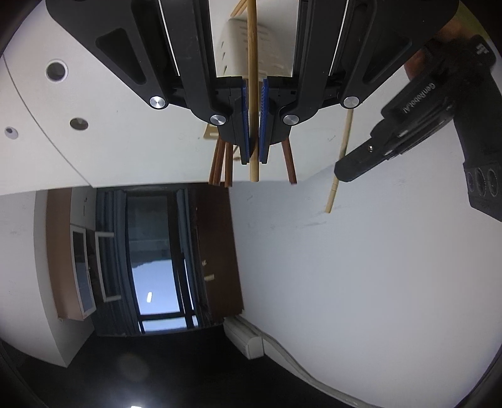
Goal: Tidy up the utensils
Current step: 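Lift the right tool's bamboo chopstick above the holder while the left tool lifts its own, then lower both bamboo chopsticks into the holder and open both tools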
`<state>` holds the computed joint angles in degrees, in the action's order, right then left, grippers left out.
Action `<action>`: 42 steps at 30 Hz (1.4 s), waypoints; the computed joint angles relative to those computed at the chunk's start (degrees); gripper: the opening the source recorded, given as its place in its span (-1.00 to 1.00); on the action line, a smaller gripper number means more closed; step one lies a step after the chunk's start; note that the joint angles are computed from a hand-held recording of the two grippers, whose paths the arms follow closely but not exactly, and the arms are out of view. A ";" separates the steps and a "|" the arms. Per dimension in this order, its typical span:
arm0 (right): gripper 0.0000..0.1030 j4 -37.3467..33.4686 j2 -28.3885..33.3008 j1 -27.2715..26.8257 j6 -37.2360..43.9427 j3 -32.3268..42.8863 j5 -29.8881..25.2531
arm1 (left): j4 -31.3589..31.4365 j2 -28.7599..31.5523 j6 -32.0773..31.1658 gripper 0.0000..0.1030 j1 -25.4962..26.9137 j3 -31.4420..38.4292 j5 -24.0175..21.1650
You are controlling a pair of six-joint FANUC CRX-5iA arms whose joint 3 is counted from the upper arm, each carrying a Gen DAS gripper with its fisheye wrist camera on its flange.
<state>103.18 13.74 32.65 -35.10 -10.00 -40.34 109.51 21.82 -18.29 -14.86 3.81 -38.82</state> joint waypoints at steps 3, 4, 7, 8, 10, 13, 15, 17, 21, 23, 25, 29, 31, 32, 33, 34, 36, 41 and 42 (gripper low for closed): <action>-0.87 6.93 -0.48 -1.74 -5.58 -0.68 0.33 | 3.46 0.47 -1.56 -0.92 -0.22 0.74 -0.67; -0.87 9.29 -0.67 -2.34 -7.29 -0.78 0.33 | 4.42 0.80 -1.89 -0.92 -0.36 1.27 -0.71; -0.87 13.46 -0.76 -3.31 -10.61 -0.76 -0.31 | 7.74 1.54 -3.34 -0.92 -1.07 2.22 -0.57; -0.87 15.61 -0.91 -3.96 -12.74 -0.94 -0.55 | 8.28 1.80 -3.41 -0.92 -1.28 2.68 -0.36; -0.87 19.71 -1.08 -5.29 -17.14 -1.26 -1.36 | 10.34 2.46 -4.13 -0.92 -1.75 3.40 -0.52; -0.87 24.72 -1.10 -7.08 -22.72 -1.31 -2.23 | 14.70 2.55 -6.69 -0.92 -2.81 3.29 -1.12; -0.87 27.57 -0.99 -8.01 -26.02 -1.12 -2.91 | 17.72 2.61 -9.17 -0.92 -3.55 3.37 -1.26; -0.87 30.11 -0.81 -8.90 -28.36 -0.70 -2.94 | 20.54 2.84 -11.40 -0.92 -4.24 3.77 -1.63; -0.87 35.43 0.07 -10.21 -33.33 0.02 -5.70 | 25.82 2.91 -16.57 -0.92 -6.00 3.89 -1.50; -0.87 37.36 0.49 -10.64 -34.58 0.50 -6.49 | 28.28 3.31 -18.91 -0.92 -6.82 4.29 -1.55; -0.87 37.46 1.14 -10.43 -33.88 0.89 -9.17 | 28.08 3.82 -19.21 -0.92 -7.11 5.03 -0.94; -0.87 40.56 1.01 -11.99 -37.94 0.99 -10.37 | 28.64 4.62 -19.07 -0.92 -7.36 5.99 -1.03; -0.87 41.91 1.42 -12.64 -39.92 1.44 -11.10 | 29.45 5.10 -19.02 -0.92 -7.49 6.59 -1.00; -0.87 42.41 1.72 -12.80 -40.22 1.76 -11.44 | 29.14 5.61 -18.41 -0.92 -7.31 7.21 -1.11; -0.87 42.66 2.09 -12.87 -40.34 2.08 -11.83 | 29.64 5.94 -18.54 -0.92 -7.47 7.65 -0.84; -0.87 43.41 2.50 -13.21 -40.53 2.69 -11.49 | 30.23 6.24 -18.87 -0.92 -7.61 8.05 -0.62; -0.87 43.71 3.10 -13.26 -40.65 2.98 -12.21 | 31.58 6.57 -20.28 -0.92 -8.17 8.32 -0.21; -0.87 45.68 4.68 -14.10 -40.56 4.89 -11.04 | 32.58 7.96 -21.75 -0.92 -9.07 9.53 0.71; -0.87 45.95 5.03 -14.23 -40.68 5.19 -10.97 | 31.57 8.37 -20.84 -0.92 -9.01 9.86 1.03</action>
<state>149.13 18.77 18.41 -75.78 -4.81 -51.31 141.08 30.19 -39.13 -23.87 13.67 -37.79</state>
